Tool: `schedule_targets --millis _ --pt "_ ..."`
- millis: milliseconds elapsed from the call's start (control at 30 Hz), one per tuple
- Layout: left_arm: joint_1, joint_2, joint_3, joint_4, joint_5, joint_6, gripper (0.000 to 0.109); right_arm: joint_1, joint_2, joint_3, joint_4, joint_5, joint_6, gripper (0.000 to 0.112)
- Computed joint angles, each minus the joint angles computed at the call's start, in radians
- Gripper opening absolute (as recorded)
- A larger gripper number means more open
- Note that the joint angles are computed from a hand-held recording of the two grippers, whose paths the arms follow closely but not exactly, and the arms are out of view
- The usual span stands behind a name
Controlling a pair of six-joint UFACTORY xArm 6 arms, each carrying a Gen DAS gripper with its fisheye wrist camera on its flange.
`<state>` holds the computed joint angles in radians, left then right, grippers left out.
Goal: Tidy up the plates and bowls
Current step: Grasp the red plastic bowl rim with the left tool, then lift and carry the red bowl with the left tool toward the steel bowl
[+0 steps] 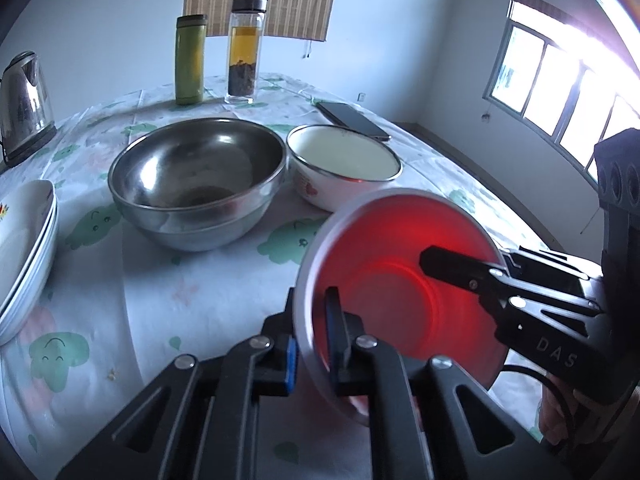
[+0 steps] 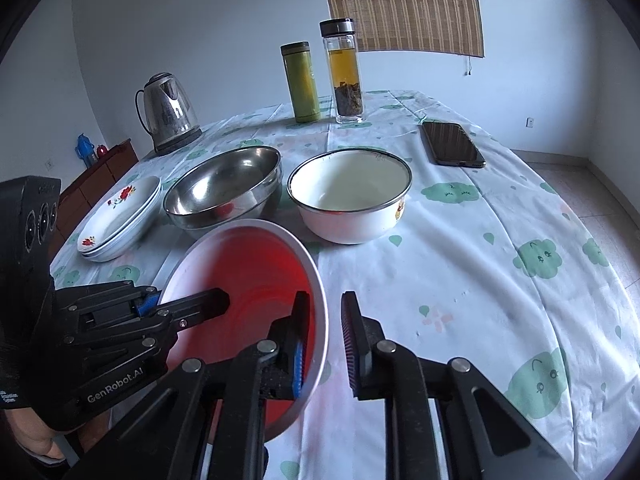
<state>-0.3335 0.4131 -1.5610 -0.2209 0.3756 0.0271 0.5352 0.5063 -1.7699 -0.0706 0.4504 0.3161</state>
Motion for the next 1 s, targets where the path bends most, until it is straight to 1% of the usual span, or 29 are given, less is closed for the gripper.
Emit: schedule_targets --millis 100,133,167,267,333,400,467,533,633,667,700,733,767,867,1000 --pt "-0.002 -0.001 0.002 -0.011 -0.002 0.01 0.009 0.004 -0.013 0.018 -0.03 0.0 0.009 0.018" --pt "-0.003 -0.002 0.003 -0.022 -0.002 0.016 0.009 0.004 -0.02 0.027 -0.021 -0.002 0.002 0.018" --pt "-0.003 -0.003 0.003 -0.025 -0.002 0.017 0.009 0.005 -0.028 0.038 -0.009 -0.005 -0.007 0.02" --pt "-0.002 0.001 -0.002 -0.033 0.003 0.018 0.009 0.005 -0.055 0.075 -0.035 -0.021 0.015 0.03" --pt "0.001 0.003 -0.006 -0.032 0.01 0.012 0.009 0.002 -0.071 0.1 -0.027 -0.044 0.014 0.033" --pt "0.002 0.004 -0.007 -0.034 0.011 0.008 0.009 0.001 -0.093 0.128 -0.085 -0.064 0.054 0.033" --pt "0.002 0.002 -0.005 -0.019 0.008 -0.002 0.009 0.002 -0.112 0.148 -0.145 -0.066 0.084 0.033" --pt "0.001 0.002 -0.006 -0.031 0.008 0.004 0.009 0.006 -0.129 0.169 -0.175 -0.064 0.094 0.032" --pt "-0.001 -0.001 -0.003 -0.032 0.006 0.004 0.009 0.006 -0.146 0.195 -0.202 -0.079 0.117 0.022" --pt "-0.002 -0.001 -0.004 -0.034 0.007 0.007 0.009 0.005 -0.15 0.202 -0.223 -0.092 0.14 0.015" --pt "-0.003 -0.003 -0.003 -0.038 0.009 0.01 0.008 0.005 -0.151 0.204 -0.233 -0.105 0.151 0.01" --pt "-0.002 -0.005 -0.002 -0.028 0.014 0.0 0.008 0.005 -0.15 0.201 -0.25 -0.11 0.166 0.008" --pt "-0.002 -0.008 0.0 -0.045 0.015 0.012 0.008 0.006 -0.15 0.2 -0.269 -0.114 0.18 0.007" --pt "-0.001 -0.012 -0.003 -0.104 0.026 0.049 0.008 0.004 -0.146 0.195 -0.23 -0.127 0.155 0.006" --pt "-0.002 -0.022 0.002 -0.101 0.022 0.047 0.008 0.005 -0.138 0.177 -0.223 -0.121 0.148 0.006"
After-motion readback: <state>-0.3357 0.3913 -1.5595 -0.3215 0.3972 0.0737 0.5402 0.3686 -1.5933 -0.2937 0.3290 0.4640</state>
